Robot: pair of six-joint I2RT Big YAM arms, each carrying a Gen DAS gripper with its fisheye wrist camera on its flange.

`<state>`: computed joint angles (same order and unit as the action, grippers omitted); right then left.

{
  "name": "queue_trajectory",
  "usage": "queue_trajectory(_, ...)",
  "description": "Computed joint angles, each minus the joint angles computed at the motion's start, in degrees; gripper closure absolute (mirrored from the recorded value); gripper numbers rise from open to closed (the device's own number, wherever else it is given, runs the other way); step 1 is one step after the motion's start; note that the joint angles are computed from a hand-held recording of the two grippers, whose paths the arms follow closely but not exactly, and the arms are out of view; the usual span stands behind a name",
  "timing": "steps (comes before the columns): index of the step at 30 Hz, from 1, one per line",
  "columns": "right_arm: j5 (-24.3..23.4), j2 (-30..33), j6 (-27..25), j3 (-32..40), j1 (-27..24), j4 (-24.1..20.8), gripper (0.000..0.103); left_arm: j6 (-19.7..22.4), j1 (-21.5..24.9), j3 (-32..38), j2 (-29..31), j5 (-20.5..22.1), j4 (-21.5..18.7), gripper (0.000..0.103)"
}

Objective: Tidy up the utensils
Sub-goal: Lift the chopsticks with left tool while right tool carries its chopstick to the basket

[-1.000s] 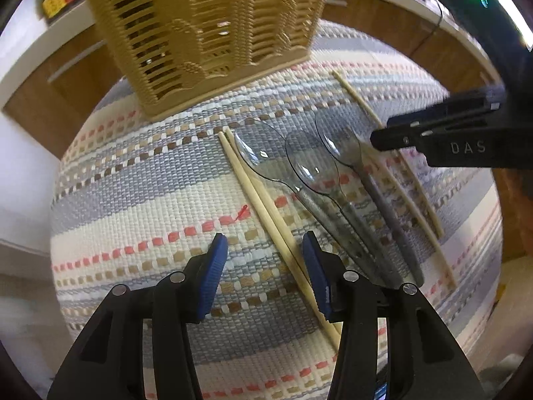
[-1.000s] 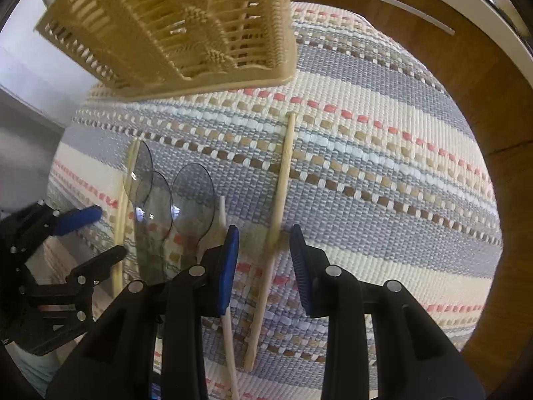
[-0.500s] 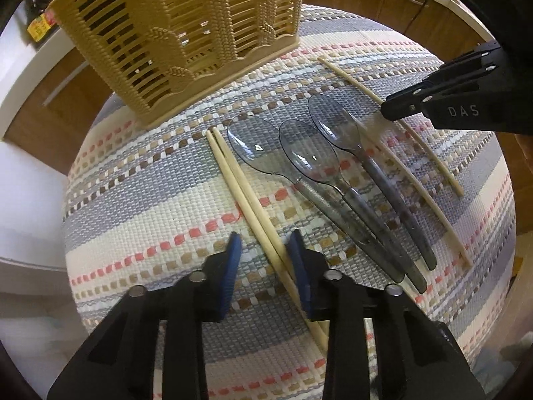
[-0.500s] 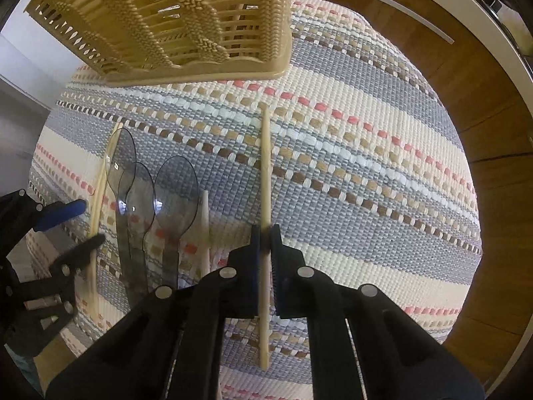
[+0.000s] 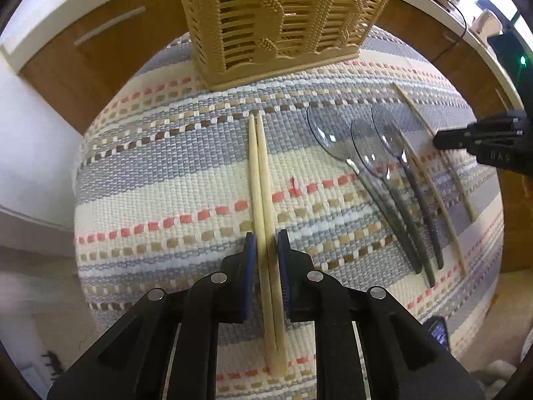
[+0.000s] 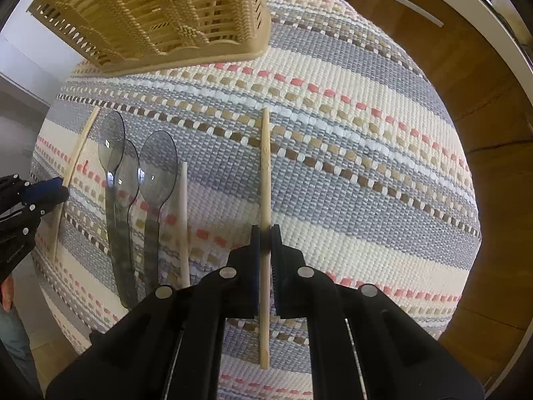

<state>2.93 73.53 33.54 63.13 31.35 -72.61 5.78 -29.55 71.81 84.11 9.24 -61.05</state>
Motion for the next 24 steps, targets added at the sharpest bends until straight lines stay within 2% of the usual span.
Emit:
queue_trajectory(4, -2.1, 1.5, -2.5, 1.9, -1.5, -1.8, 0.089, 0.4, 1.4, 4.5, 3.2, 3.2, -3.7, 0.086)
queue_trajectory(7, -2.0, 4.3, -4.2, 5.2, -1.3, -3.7, 0.087, 2.9, 1.3, 6.6, 5.1, 4.7, -6.7, 0.073)
queue_trajectory(8, -1.7, 4.7, -4.5, 5.7, -1.1, -4.3, 0.087, 4.3, 1.2, 7.7, 5.7, 4.8, -8.2, 0.072)
queue_trajectory(10, -1.1, 5.4, -4.3, 6.3, -0.7, -4.8, 0.088, 5.4, 0.7, 9.4, 7.0, 3.9, -10.2, 0.073)
queue_trajectory(11, -0.5, 6.0, -3.8, 7.2, 0.0, -5.3, 0.089, 5.6, 0.3, 9.9, 7.2, 2.4, -10.9, 0.080)
queue_trajectory(13, 0.8, 7.0, -3.0, 8.5, 1.7, -5.7, 0.094, 5.7, -1.0, 9.3, 6.7, -2.5, -10.1, 0.092)
queue_trajectory(14, 1.4, 7.1, -2.2, 8.5, 2.6, -5.5, 0.098, 5.8, -1.5, 8.6, 6.2, -3.7, -9.4, 0.092)
queue_trajectory(16, 2.2, 7.0, -1.4, 8.4, 3.7, -5.1, 0.098, 5.2, -2.2, 7.6, 5.3, -4.8, -7.9, 0.093)
queue_trajectory(20, 1.1, 3.8, 0.2, 5.0, 5.1, -1.4, 0.098, 3.5, -1.1, 2.1, -0.3, -1.5, -2.1, 0.093)
queue_trajectory(24, 1.7, -2.4, 1.2, 1.6, 7.6, 1.8, 0.098, 3.0, 1.3, -3.1, -7.7, 3.0, 3.0, 0.093)
